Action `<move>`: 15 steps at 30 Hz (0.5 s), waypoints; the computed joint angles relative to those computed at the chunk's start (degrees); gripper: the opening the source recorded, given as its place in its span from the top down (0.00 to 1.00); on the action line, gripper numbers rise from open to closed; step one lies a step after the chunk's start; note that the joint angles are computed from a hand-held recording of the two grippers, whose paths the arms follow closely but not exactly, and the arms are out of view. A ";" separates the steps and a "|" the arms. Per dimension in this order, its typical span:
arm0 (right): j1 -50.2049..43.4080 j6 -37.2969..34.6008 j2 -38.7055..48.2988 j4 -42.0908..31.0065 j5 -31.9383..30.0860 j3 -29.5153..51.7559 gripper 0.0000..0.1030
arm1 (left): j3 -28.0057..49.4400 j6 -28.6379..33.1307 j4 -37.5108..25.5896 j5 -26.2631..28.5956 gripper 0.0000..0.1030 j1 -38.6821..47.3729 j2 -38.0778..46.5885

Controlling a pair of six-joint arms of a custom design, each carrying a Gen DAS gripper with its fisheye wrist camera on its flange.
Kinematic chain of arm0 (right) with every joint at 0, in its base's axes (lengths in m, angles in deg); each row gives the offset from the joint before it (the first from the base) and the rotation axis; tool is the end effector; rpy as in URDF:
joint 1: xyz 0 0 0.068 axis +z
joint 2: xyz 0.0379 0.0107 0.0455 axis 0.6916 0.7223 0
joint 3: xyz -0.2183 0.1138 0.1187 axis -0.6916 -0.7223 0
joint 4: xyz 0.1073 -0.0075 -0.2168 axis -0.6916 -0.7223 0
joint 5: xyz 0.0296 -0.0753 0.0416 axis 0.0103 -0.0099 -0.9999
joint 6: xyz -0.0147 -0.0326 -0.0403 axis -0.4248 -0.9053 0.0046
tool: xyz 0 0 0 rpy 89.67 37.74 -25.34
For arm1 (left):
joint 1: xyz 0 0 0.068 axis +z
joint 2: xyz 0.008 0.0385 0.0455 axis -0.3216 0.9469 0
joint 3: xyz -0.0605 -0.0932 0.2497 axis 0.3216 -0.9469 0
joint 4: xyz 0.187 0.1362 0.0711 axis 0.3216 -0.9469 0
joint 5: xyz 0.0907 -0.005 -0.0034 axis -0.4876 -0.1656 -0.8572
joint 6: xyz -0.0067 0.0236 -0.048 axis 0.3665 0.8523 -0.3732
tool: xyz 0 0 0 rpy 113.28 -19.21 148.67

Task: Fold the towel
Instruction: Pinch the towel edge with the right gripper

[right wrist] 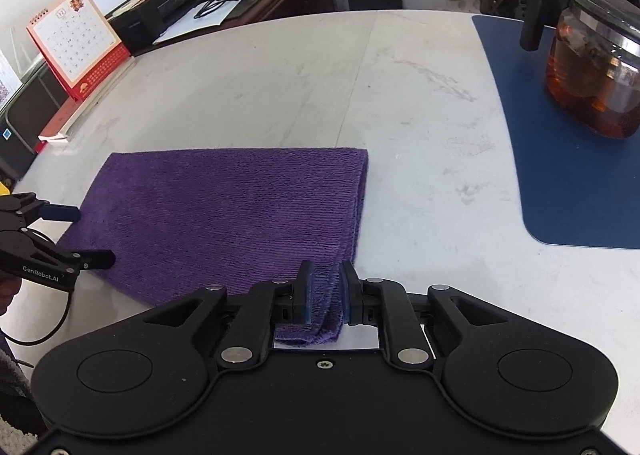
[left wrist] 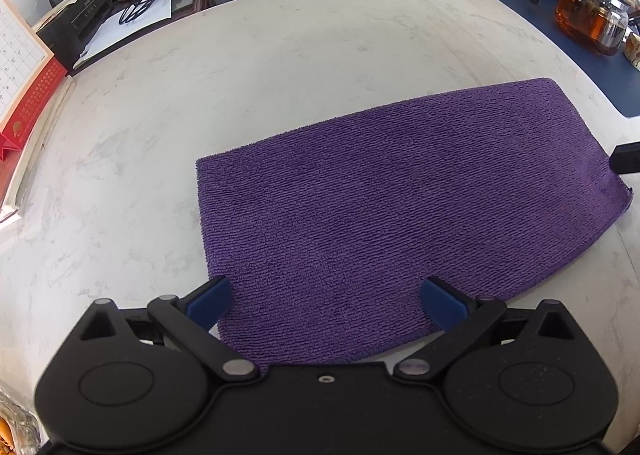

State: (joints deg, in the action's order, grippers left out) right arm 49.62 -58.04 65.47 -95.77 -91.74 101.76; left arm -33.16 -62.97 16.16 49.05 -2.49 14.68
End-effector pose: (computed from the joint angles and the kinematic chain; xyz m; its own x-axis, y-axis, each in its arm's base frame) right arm 0.2780 0.0410 0.1603 -0.8126 -0.1911 -0.5506 -0.3710 0.8982 0.2358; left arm 0.2409 0.0668 0.1640 -0.8722 0.1888 -0.4513 0.1507 0.9813 0.1195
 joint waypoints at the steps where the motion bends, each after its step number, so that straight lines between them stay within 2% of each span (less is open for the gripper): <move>1: 0.52 -0.12 0.67 0.06 0.25 0.23 0.77 | 0.03 -0.04 -0.05 0.14 0.01 0.15 0.08; 6: 4.40 -2.79 1.87 0.98 4.27 0.61 0.77 | 0.30 0.29 -0.48 0.44 0.01 0.65 0.29; 10: 6.28 -4.40 1.12 1.15 7.10 0.30 0.88 | 0.98 0.85 -1.08 0.07 0.01 0.57 0.65; 15: 6.02 -5.79 0.43 1.93 7.56 -0.64 0.92 | 0.89 1.25 -1.28 -1.08 0.01 -0.22 0.11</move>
